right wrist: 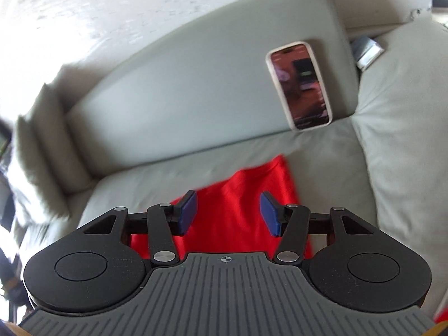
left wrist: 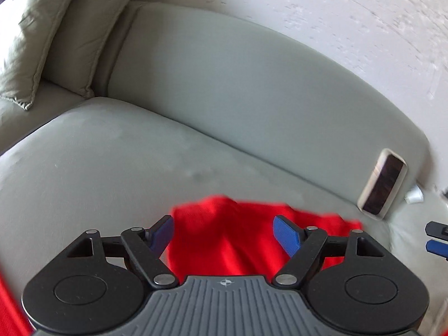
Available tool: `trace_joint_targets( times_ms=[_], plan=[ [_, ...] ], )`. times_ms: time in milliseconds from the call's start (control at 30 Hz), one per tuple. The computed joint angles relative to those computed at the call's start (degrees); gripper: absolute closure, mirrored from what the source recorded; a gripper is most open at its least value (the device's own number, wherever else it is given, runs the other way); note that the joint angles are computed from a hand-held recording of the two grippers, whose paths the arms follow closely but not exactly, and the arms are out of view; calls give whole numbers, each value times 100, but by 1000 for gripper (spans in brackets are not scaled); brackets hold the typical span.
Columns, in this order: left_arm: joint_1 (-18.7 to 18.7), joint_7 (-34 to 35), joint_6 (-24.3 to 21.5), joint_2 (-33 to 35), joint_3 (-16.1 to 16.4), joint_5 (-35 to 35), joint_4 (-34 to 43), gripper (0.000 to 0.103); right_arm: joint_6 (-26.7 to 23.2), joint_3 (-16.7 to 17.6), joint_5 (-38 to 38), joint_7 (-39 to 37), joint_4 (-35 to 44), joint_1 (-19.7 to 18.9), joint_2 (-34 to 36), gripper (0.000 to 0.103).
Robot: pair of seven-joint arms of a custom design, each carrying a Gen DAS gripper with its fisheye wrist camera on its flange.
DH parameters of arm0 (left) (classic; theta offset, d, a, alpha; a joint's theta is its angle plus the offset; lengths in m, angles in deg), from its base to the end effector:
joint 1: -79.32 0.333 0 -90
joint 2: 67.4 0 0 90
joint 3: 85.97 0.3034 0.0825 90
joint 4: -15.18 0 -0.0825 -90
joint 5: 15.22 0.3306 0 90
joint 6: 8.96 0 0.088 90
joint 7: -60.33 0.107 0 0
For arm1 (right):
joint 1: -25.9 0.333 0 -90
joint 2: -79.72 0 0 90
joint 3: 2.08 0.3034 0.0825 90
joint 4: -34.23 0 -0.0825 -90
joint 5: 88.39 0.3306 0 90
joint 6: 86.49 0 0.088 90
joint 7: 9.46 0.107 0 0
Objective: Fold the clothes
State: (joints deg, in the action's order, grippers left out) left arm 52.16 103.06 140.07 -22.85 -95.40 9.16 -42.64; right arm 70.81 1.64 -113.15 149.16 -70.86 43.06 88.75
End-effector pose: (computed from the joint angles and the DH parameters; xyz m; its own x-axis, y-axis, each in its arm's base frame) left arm 0.6273 -0.4093 0.4949 -0.1158 -0.9442 0.3083 -0.7123 -0.1374 -0.6883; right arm 0.5559 0.2272 0.5391 -0.3019 -0.8494 -0.4330 -0.6381 0.5174 -0.5701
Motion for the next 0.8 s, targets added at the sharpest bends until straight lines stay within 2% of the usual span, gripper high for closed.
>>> trace_joint_targets(
  times_ms=[67, 167, 233, 333, 433, 533, 600, 633, 667, 733, 800],
  plan=[
    [27, -294, -58, 249, 54, -135, 223, 28, -83, -4, 245, -381, 518, -159, 577, 47],
    [175, 56, -347, 573, -236, -511, 658, 30, -434, -56, 378, -795, 1303, -233, 1419, 53],
    [99, 315, -416, 603, -121, -407, 690, 30, -624, -140, 324, -910, 1690, -204, 1853, 55],
    [21, 325, -498, 682, 66, -295, 755, 30, -436, -170, 283, -1169, 1832, -249, 2198, 55],
    [76, 336, -545, 840, -16, -464, 957, 30, -120, -337, 117, -1010, 1770, -173, 2335, 54],
    [49, 579, -669, 1187, -59, -589, 1506, 30, 188, -337, 62, -1047, 1776, -182, 2485, 54],
    [18, 758, -734, 1344, -64, -700, 1762, 30, 11, -583, -266, -957, 1916, 77, 2572, 64],
    [14, 835, -695, 1382, -67, -744, 1797, 29, -161, -715, -464, -877, 1980, 228, 2581, 88],
    [11, 894, -652, 1394, -61, -776, 1795, 29, -225, -784, -597, -777, 1988, 305, 2572, 99],
    [38, 904, -474, 1288, -36, -795, 1555, 29, -197, -992, -917, -396, 1924, 450, 2510, 100],
    [69, 752, -335, 1121, 19, -775, 1246, 29, -243, -1443, -1560, 410, 1790, 776, 2376, 100]
  ],
)
